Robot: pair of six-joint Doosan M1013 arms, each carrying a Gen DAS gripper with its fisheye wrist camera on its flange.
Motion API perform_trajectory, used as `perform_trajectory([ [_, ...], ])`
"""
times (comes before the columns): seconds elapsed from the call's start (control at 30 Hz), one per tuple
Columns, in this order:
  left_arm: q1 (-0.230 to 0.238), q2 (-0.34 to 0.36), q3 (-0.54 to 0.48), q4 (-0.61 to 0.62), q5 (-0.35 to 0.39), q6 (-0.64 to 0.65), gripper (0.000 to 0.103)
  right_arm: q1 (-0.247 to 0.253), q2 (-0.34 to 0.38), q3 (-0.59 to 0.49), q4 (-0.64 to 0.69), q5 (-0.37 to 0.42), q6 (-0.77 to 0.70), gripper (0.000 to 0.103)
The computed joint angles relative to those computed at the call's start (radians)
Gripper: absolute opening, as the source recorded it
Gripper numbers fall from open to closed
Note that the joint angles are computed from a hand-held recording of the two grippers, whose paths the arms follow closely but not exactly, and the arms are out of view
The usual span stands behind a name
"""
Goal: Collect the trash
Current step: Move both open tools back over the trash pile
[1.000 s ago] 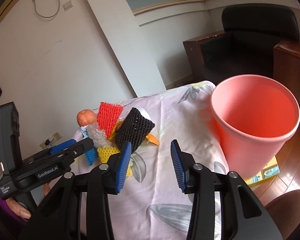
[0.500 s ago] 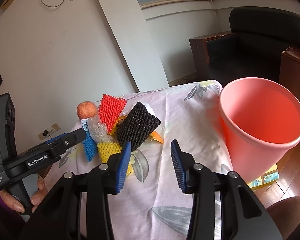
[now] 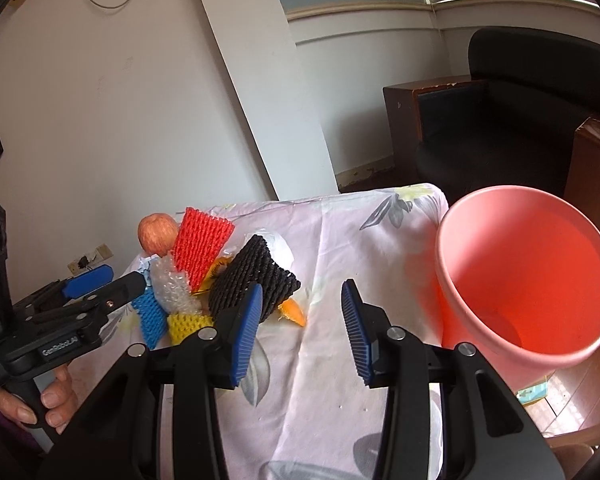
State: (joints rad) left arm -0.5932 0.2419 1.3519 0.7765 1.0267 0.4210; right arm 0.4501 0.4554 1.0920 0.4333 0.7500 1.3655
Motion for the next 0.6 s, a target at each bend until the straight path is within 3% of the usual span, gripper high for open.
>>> perform_trajectory([
  [0.2, 0.014, -0.007, 0.011, -0.003, 0.003, -0.022, 0.073, -0.001, 0.031, -0.040, 0.011, 0.057, 0.008, 0.042],
  [0.6, 0.037, -0.041, 0.071, 0.003, 0.001, -0.090, 0.073, 0.015, 0.048, -0.059, -0.038, 0.085, 0.039, 0.042],
])
